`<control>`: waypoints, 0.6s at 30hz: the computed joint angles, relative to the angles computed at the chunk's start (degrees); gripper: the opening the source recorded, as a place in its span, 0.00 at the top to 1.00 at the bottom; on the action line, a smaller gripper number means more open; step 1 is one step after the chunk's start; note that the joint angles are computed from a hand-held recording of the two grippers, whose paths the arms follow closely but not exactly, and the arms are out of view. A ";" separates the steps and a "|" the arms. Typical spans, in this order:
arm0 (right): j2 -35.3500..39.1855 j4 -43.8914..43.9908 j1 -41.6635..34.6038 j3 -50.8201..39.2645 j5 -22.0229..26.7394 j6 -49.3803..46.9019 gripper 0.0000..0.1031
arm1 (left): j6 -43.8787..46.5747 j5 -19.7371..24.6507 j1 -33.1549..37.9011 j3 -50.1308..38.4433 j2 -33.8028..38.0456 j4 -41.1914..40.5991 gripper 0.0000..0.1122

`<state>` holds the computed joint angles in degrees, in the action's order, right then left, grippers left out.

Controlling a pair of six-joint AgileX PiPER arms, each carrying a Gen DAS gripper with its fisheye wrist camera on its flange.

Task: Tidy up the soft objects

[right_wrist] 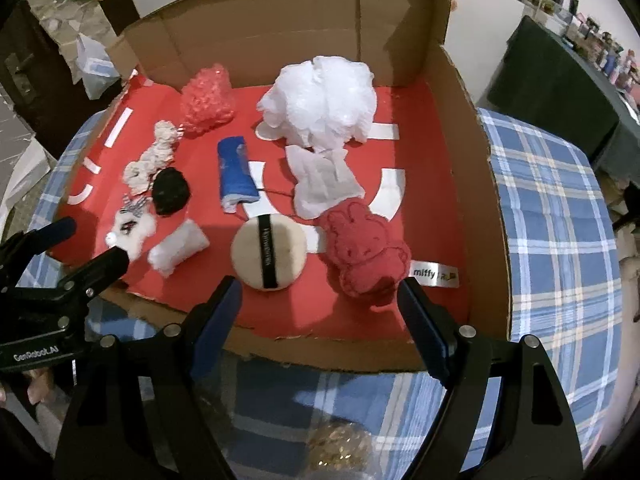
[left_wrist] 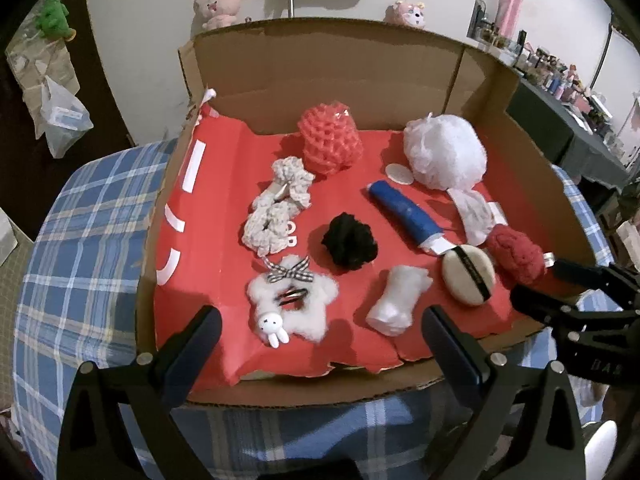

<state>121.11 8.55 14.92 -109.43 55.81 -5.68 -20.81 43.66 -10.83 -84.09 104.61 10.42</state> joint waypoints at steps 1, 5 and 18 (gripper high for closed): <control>0.15 -0.03 -0.09 0.02 -0.23 0.17 0.23 | -0.35 -0.28 -0.04 0.27 0.08 0.26 0.09; 0.96 1.13 -0.49 -0.90 0.18 -0.06 0.23 | -0.12 0.67 0.19 -0.50 0.81 -0.54 0.09; 2.04 -1.57 0.43 -2.06 0.97 1.01 0.23 | -2.03 3.13 0.75 -2.85 2.88 -0.15 0.09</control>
<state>123.14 6.98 15.35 -111.50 56.78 -4.66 -22.83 46.79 -10.07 -86.94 107.49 10.27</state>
